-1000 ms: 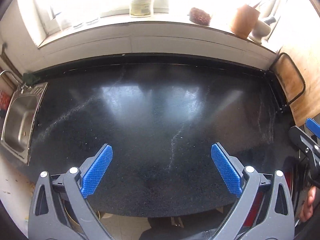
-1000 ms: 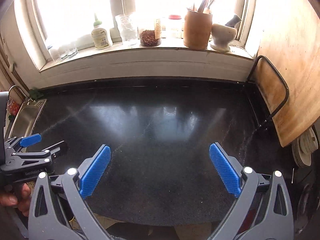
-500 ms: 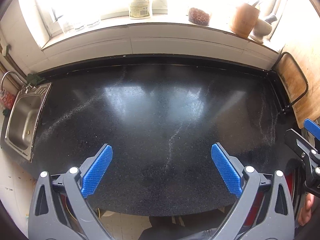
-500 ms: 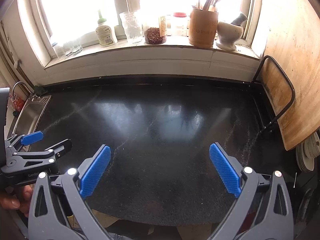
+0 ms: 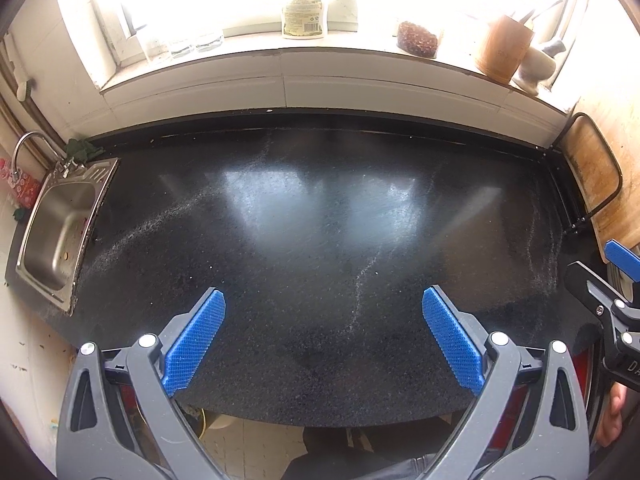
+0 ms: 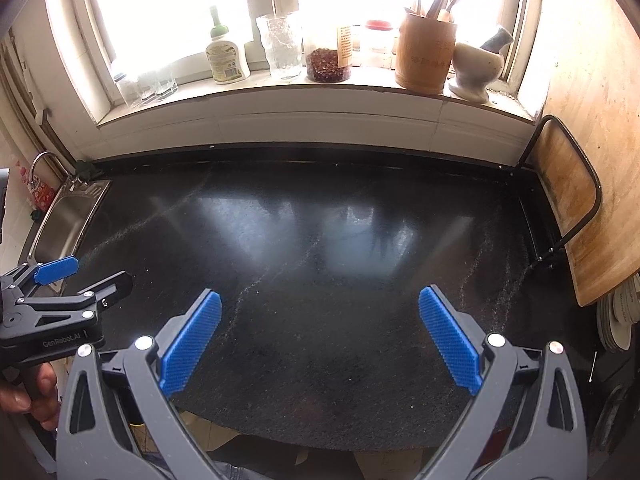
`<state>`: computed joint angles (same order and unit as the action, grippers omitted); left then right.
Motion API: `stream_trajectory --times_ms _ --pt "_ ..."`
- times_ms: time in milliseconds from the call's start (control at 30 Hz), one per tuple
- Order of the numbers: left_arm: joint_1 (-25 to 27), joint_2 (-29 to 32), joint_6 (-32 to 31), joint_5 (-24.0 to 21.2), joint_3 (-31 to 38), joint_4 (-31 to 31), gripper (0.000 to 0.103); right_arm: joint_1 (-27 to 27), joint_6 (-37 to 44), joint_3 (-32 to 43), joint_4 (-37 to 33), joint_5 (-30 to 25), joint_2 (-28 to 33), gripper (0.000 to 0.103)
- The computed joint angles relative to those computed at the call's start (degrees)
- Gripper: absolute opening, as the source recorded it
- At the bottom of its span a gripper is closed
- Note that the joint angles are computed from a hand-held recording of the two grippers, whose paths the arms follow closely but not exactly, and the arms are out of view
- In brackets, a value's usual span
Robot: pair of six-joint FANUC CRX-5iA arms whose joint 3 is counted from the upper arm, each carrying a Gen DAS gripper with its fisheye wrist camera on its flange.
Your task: Collect trash
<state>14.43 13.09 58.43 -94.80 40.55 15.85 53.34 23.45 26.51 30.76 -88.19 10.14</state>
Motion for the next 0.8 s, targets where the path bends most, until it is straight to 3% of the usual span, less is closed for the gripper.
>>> stream_trajectory --times_ms 800 --pt "0.7 0.8 -0.2 -0.5 0.9 0.8 0.096 -0.2 0.7 1.0 -0.5 0.0 0.7 0.096"
